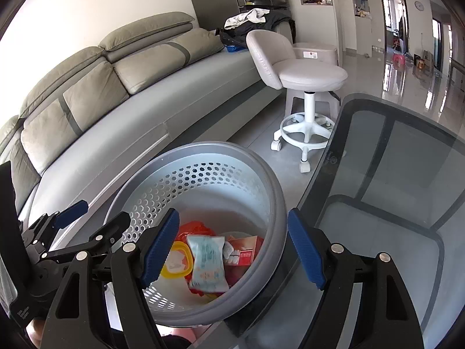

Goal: Collect trash

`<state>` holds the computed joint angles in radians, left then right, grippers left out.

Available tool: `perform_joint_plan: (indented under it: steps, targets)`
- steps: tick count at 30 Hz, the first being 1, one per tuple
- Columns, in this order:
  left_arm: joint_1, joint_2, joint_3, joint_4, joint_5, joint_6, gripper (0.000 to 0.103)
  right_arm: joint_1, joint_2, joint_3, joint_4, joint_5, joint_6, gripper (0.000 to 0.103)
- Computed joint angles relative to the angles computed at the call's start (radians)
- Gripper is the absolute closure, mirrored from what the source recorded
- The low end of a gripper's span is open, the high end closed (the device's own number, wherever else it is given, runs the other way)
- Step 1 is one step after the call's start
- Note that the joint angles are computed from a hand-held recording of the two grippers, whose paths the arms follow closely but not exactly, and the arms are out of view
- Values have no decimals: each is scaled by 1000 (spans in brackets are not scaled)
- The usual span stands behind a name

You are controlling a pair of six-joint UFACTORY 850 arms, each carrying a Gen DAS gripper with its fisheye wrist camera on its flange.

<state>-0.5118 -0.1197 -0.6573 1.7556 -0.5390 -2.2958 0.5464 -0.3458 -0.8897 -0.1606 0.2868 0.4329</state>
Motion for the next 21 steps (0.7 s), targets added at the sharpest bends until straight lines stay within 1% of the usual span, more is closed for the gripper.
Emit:
perform_joint_plan:
  steps: [4,8,12,17,21]
  targets:
    - [-4,3,3,-1,-10,-1,18,-1,3,5,13,1,-7,29]
    - [-6,4,4,2,-18,-10,14,4,2,5,45,-2,-41,29]
    - [-8,4,5,0,-24,-12,13,9,1,3,74,-7,-66,29]
    - [-11,4,6,-3,-38,-15,7,11,1,4,108,-7,-96,29]
    - [-8,5,7,-10,-37,-16,7,14,2,7,146,-9,-129,29]
